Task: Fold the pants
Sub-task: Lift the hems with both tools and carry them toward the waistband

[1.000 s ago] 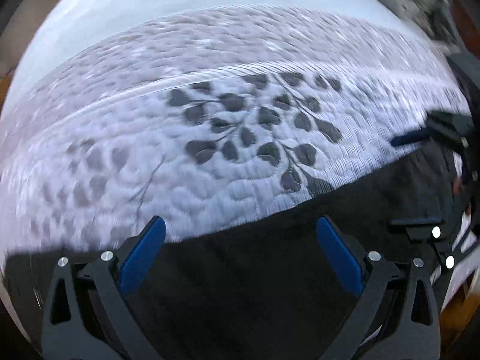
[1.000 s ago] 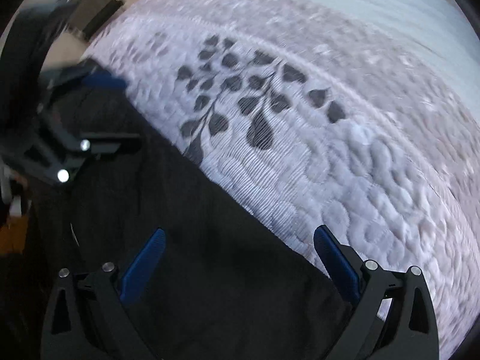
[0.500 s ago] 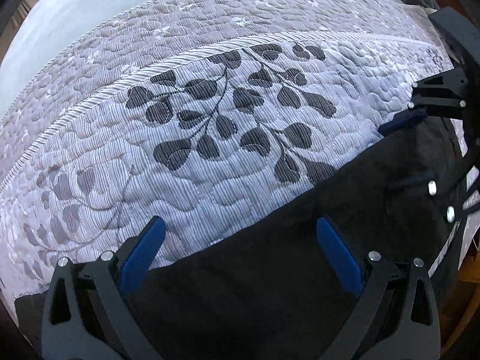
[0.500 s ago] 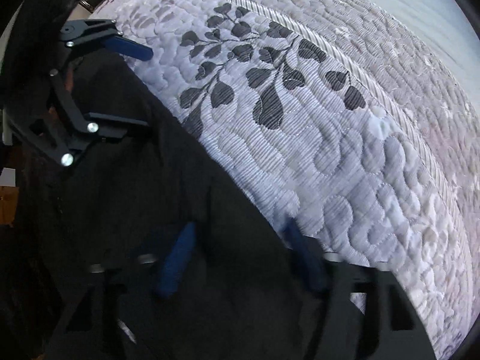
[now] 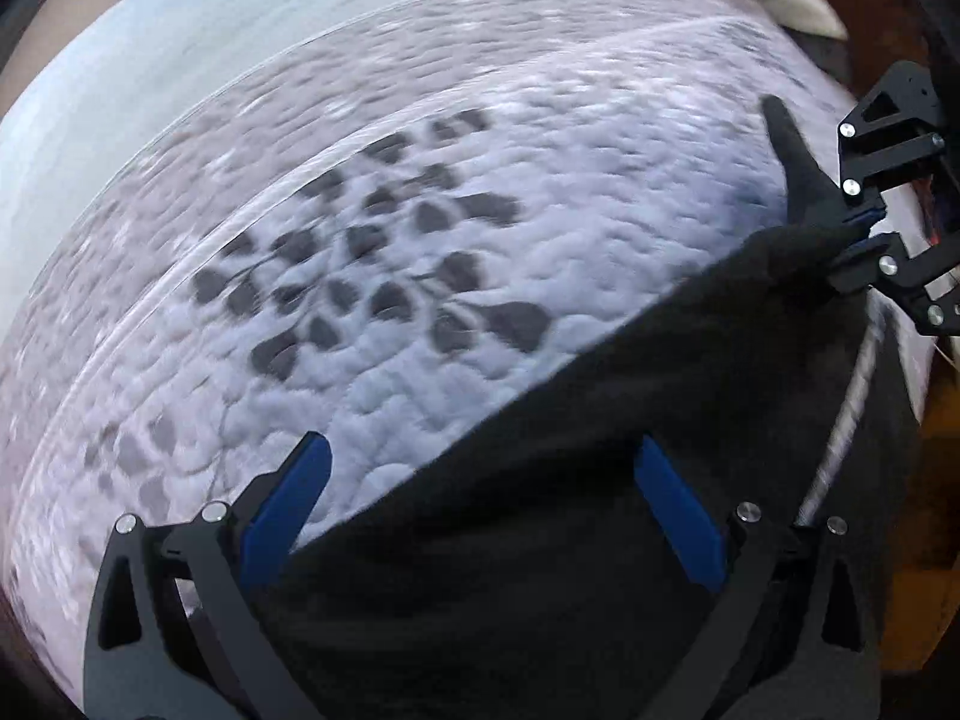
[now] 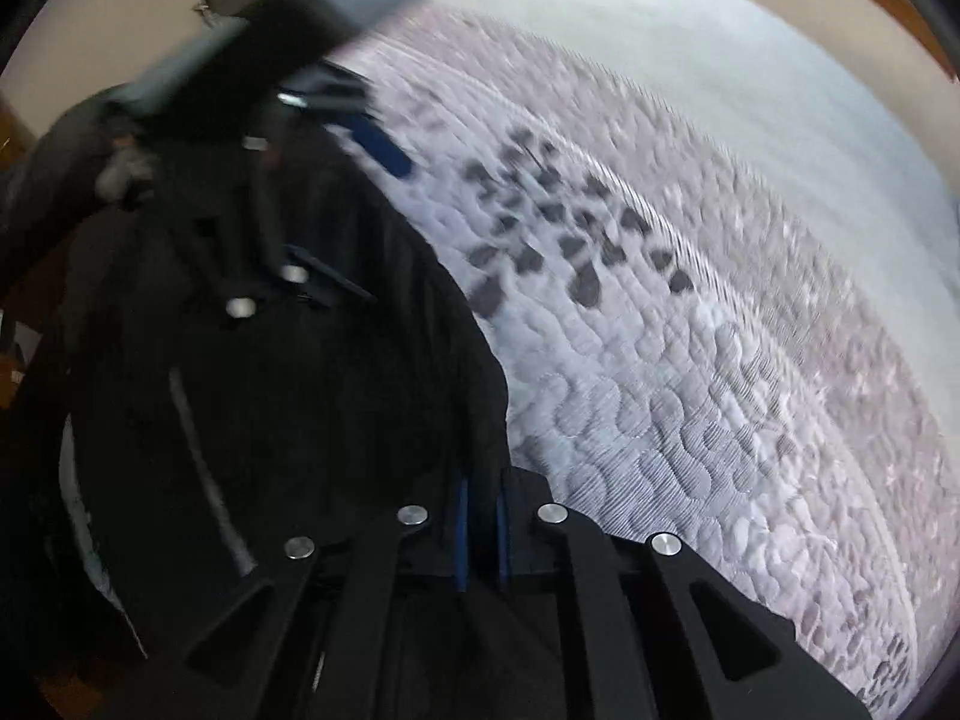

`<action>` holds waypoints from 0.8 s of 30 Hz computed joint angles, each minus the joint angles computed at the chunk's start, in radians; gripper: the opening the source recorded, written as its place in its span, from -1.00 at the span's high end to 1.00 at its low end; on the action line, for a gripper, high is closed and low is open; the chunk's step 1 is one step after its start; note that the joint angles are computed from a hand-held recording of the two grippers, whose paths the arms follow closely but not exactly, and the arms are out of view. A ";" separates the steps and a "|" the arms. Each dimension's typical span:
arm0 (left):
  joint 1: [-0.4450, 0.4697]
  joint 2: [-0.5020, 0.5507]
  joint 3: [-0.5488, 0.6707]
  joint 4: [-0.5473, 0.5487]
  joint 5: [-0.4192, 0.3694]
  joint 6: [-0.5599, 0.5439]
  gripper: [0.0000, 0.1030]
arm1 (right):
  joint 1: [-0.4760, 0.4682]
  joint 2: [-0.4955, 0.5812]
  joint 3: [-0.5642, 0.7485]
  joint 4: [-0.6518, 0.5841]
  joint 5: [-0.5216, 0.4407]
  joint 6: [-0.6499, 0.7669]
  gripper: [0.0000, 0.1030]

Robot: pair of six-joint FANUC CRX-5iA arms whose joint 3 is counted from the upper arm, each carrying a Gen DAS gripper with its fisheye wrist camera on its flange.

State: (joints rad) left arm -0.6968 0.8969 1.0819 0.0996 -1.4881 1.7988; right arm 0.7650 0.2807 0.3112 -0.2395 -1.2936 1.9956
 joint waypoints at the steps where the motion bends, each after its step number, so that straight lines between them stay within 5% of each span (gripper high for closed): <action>1: 0.000 0.005 0.001 0.016 0.013 -0.025 -0.94 | 0.000 -0.023 -0.014 -0.013 0.002 0.012 0.88; 9: 0.010 -0.019 -0.079 0.114 0.052 -0.141 -0.94 | -0.006 -0.118 -0.087 -0.023 0.023 0.011 0.88; 10: 0.010 -0.045 -0.126 0.111 0.073 -0.148 -0.73 | -0.005 -0.129 -0.100 -0.017 0.034 0.004 0.88; 11: 0.013 -0.060 -0.161 0.136 0.089 -0.162 -0.18 | -0.003 -0.136 -0.110 -0.009 0.045 -0.008 0.88; 14: 0.017 -0.051 -0.160 0.198 0.066 -0.141 0.38 | 0.012 -0.158 -0.148 0.026 0.088 -0.043 0.88; 19: -0.007 -0.130 -0.233 0.137 0.100 -0.093 0.71 | 0.041 -0.215 -0.212 0.069 0.168 -0.102 0.88; 24: -0.070 -0.239 -0.289 0.004 0.136 0.056 0.82 | 0.089 -0.307 -0.286 0.123 0.250 -0.176 0.88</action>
State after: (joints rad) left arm -0.7672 0.6581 0.7932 0.1032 -1.3525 1.8550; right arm 0.8540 -0.0265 0.0257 -0.1167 -1.0438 1.8199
